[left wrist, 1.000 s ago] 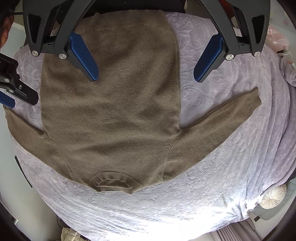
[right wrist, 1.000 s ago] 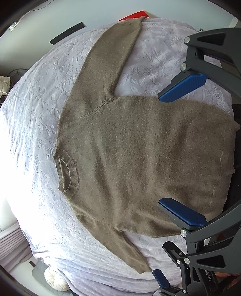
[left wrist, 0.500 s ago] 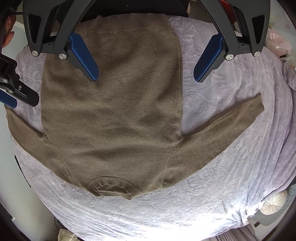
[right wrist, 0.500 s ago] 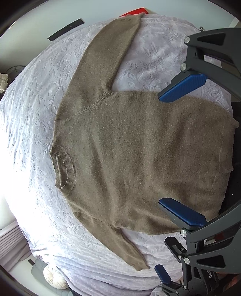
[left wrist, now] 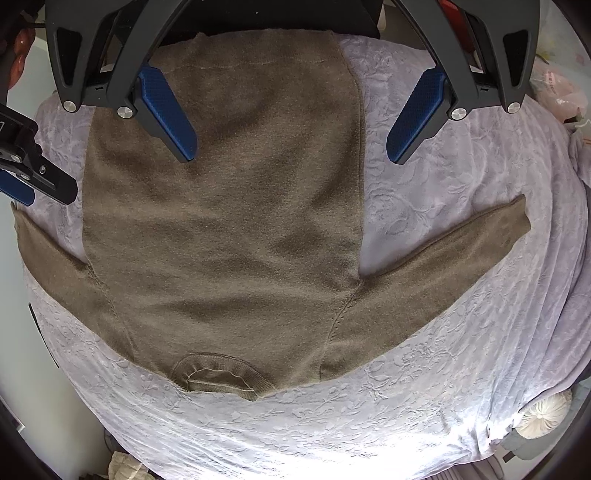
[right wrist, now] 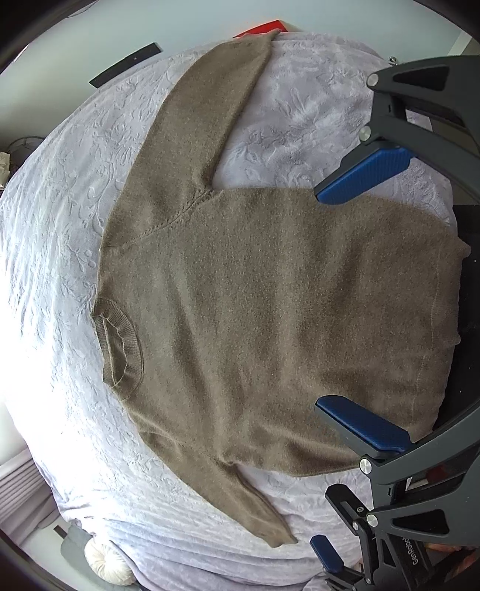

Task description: Fold small clothes

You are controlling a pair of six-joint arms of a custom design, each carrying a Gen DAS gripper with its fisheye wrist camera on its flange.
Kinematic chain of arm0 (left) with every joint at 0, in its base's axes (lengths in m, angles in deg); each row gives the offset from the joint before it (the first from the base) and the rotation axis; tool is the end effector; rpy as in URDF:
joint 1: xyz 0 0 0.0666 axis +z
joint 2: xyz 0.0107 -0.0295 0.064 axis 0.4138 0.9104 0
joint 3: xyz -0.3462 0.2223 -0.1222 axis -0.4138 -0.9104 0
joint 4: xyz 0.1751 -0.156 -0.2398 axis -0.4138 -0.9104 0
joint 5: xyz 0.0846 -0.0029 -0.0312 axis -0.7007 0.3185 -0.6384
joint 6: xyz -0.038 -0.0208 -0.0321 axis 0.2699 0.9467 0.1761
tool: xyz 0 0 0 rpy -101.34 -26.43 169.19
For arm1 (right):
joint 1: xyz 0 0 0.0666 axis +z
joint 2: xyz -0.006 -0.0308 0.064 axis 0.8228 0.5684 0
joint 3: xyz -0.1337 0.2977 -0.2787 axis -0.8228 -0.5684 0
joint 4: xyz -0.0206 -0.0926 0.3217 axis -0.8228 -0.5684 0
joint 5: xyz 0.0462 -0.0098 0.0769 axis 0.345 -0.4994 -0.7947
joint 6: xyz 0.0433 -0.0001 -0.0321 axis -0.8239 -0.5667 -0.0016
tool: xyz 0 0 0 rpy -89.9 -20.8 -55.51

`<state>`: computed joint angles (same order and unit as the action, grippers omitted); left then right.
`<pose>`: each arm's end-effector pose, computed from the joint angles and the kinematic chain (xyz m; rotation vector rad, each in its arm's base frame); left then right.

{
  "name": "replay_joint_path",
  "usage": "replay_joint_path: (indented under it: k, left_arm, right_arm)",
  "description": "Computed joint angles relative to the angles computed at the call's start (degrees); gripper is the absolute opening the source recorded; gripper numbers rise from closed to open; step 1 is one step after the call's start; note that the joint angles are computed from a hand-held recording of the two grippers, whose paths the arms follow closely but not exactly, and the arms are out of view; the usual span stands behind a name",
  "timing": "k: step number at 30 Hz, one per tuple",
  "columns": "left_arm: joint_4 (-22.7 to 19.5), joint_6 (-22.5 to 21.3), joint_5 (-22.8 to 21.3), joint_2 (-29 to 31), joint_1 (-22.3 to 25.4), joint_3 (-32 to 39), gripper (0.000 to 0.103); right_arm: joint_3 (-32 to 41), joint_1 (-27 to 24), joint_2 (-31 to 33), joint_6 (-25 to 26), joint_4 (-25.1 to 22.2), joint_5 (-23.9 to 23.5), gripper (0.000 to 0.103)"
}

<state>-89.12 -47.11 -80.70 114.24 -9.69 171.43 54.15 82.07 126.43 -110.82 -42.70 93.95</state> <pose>0.3447 -0.2314 0.5018 0.3557 2.9690 -0.0013 0.3029 0.1491 0.4839 0.2831 2.9056 0.0796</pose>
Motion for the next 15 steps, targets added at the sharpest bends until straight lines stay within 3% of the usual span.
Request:
replay_joint_path:
  k: [15]
  left_arm:
    - [0.59,0.40,0.63,-0.58,0.50,-1.29,0.103]
  right_arm:
    - [0.92,0.90,0.76,-0.16,-2.55,1.81,0.103]
